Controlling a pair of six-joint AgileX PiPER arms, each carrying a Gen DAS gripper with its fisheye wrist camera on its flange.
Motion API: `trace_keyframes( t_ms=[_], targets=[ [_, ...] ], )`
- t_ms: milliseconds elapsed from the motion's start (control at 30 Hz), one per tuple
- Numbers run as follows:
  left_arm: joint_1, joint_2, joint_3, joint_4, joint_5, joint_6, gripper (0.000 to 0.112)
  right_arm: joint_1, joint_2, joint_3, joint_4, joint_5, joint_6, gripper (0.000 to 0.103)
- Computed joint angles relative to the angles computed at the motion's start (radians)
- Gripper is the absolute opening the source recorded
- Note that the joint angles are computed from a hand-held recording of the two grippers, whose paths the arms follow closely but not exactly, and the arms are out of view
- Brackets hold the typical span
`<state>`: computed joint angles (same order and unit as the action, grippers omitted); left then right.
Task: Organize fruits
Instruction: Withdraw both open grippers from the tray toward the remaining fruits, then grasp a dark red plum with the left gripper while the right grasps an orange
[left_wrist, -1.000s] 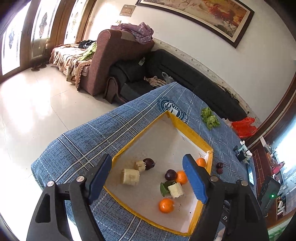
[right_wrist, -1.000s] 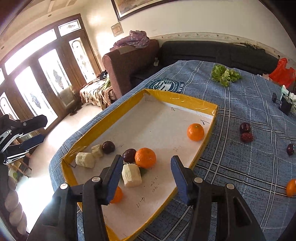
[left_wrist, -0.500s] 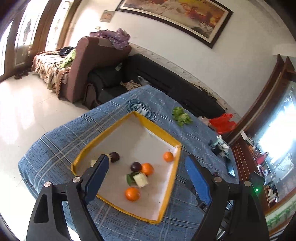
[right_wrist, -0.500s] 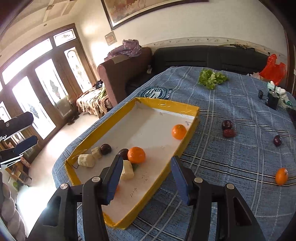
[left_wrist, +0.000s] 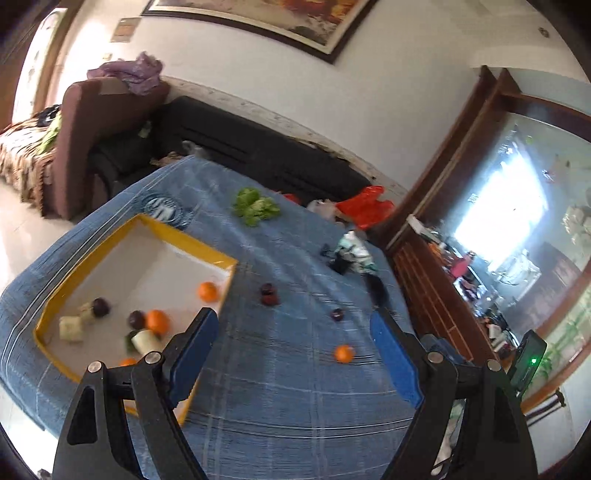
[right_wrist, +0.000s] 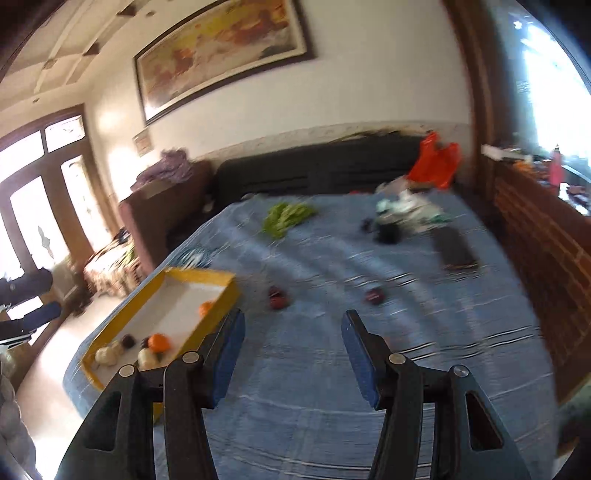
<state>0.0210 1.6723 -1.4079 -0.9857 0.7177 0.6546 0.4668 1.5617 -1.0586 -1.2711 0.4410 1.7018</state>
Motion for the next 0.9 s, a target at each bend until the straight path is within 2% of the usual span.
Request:
trace_keyframes(
  t_ms=[100,167,233,300,367,433,467,533,633,700,800,900],
  targets=[
    [-0.018,-0.007,-0.061,0.002,0.033,-0.038,0.084,-0.075,-0.157,0.049,0.057,0.063,-0.087,0.063],
    [-0.023,-0.020,-0.086,0.008,0.034,-0.063,0.084,-0.147,-0.241,0.041,0.152,0.047,-0.192,0.063],
    [-0.034,-0.029,-0.096,0.034,0.002,-0.087,0.084,-0.228,-0.305,0.012,0.272,0.022,-0.318,0.064],
    [-0.046,-0.035,-0.100,0.086,-0.036,-0.120,0.085,-0.309,-0.343,-0.035,0.425,-0.009,-0.472,0.068],
    [-0.039,-0.033,-0.095,0.124,-0.045,-0.152,0.085,-0.375,-0.344,-0.095,0.581,-0.024,-0.629,0.075],
    [-0.024,-0.027,-0.075,0.126,-0.057,-0.142,0.085,-0.398,-0.312,-0.143,0.695,-0.008,-0.744,0.077],
    [-0.019,-0.021,-0.063,0.136,-0.074,-0.145,0.085,-0.390,-0.295,-0.145,0.703,-0.011,-0.748,0.077],
    [-0.008,0.001,-0.040,0.136,-0.095,-0.147,0.085,-0.373,-0.243,-0.118,0.748,-0.034,-0.779,0.077],
    [-0.005,0.059,-0.035,0.153,-0.096,-0.156,0.085,-0.373,-0.133,-0.058,0.899,-0.105,-0.901,0.077],
    [-0.003,0.093,-0.039,0.165,-0.084,-0.154,0.085,-0.375,-0.029,-0.040,1.051,-0.148,-1.035,0.075],
    [-0.001,0.112,-0.026,0.176,-0.101,-0.125,0.085,-0.394,0.125,-0.067,1.254,-0.176,-1.234,0.065],
    [-0.007,0.114,-0.007,0.190,-0.141,-0.094,0.082,-0.399,0.260,-0.131,1.371,-0.179,-1.331,0.062]
  ],
)
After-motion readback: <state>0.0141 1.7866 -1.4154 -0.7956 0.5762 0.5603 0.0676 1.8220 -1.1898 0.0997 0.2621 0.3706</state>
